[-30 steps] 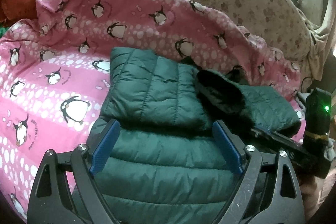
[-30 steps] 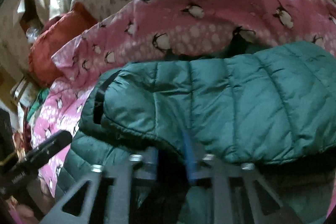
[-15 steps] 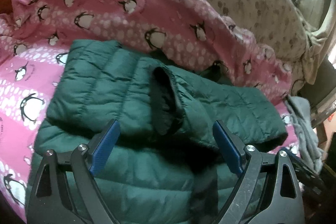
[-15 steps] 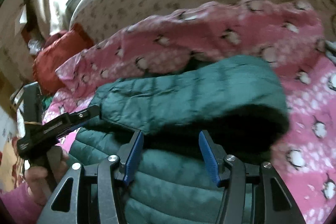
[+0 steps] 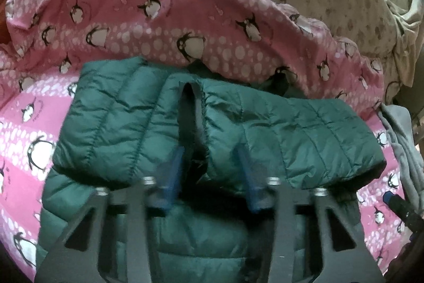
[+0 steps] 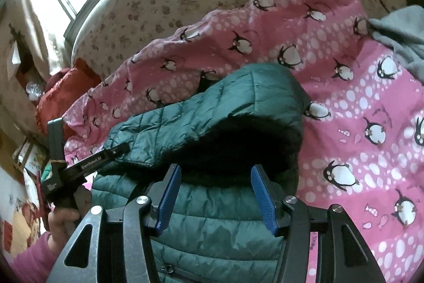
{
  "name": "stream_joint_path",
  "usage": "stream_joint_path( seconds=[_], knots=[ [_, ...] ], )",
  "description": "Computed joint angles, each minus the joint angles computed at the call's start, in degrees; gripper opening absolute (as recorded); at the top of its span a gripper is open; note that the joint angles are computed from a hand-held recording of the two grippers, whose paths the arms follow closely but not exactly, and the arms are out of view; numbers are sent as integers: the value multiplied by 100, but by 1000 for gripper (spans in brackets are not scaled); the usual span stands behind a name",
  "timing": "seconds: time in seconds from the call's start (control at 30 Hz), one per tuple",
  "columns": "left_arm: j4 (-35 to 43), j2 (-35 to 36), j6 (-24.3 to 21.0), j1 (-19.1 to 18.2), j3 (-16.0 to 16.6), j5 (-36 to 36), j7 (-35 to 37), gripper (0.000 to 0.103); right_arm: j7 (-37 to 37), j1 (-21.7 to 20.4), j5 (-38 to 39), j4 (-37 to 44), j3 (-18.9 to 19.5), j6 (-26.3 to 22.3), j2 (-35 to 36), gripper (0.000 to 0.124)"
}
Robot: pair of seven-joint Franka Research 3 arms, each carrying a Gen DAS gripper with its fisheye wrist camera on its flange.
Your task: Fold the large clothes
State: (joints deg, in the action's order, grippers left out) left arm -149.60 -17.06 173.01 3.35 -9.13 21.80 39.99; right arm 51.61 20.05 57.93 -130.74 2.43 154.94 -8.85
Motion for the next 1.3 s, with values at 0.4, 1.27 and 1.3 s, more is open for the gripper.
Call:
stream_joint_path(
  seconds=[0.4, 1.27, 1.3],
  knots=[
    [-238, -749, 186, 310, 385, -419, 717, 10, 56, 67, 124, 151, 45, 252, 76, 53],
    [-377, -415, 157, -702, 1651, -2399, 1808, 80, 1441, 18, -1176, 1003, 566, 693, 1196, 53],
    [-296, -295, 83, -663, 1587, -2406, 1817, 80, 1366, 1, -1068, 959, 545, 678, 1129, 53]
  ],
)
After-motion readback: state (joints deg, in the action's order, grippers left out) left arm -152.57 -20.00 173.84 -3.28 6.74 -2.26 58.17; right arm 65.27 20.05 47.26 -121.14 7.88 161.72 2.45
